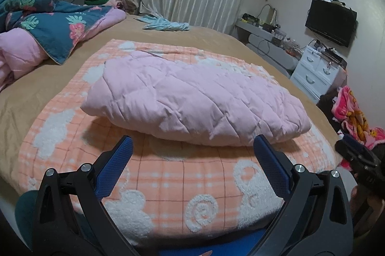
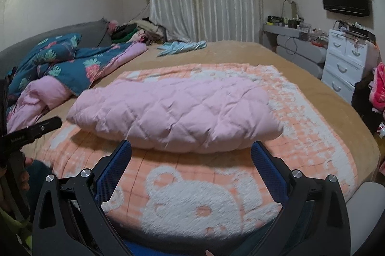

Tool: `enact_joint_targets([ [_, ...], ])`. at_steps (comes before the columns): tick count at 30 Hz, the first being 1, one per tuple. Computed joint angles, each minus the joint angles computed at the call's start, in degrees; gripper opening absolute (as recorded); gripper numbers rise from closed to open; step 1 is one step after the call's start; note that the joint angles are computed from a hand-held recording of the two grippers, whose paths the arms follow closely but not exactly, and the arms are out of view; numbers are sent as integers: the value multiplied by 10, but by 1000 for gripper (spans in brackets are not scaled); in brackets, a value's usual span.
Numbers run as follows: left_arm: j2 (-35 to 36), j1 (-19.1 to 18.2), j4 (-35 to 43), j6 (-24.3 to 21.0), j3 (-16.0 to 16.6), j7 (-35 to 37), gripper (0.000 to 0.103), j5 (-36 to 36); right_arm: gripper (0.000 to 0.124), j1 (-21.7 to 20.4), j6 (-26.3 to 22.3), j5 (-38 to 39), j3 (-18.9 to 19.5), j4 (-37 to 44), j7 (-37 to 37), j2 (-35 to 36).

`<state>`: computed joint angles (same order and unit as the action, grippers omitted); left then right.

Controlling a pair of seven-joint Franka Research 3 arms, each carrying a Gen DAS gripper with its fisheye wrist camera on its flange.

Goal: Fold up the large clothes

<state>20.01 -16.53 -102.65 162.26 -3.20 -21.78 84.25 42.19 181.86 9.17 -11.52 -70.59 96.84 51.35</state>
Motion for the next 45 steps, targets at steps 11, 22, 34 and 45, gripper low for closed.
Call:
enact_joint_targets([
  [11, 5, -6, 3, -13, 0, 33, 94, -24, 99, -20, -45, -24, 42, 50, -8, 28],
  [22, 4, -11, 0, -18, 4, 55, 94, -49, 99, -19, -58, -40, 33, 54, 22, 30],
  [34, 1, -14, 1, -32, 2, 79, 94, -66, 99, -23, -57, -49, 41, 46, 14, 25],
  [45, -6, -14, -5, -35, 0, 79, 94, -69, 99, -20, -53, -50, 43, 33, 6, 17],
])
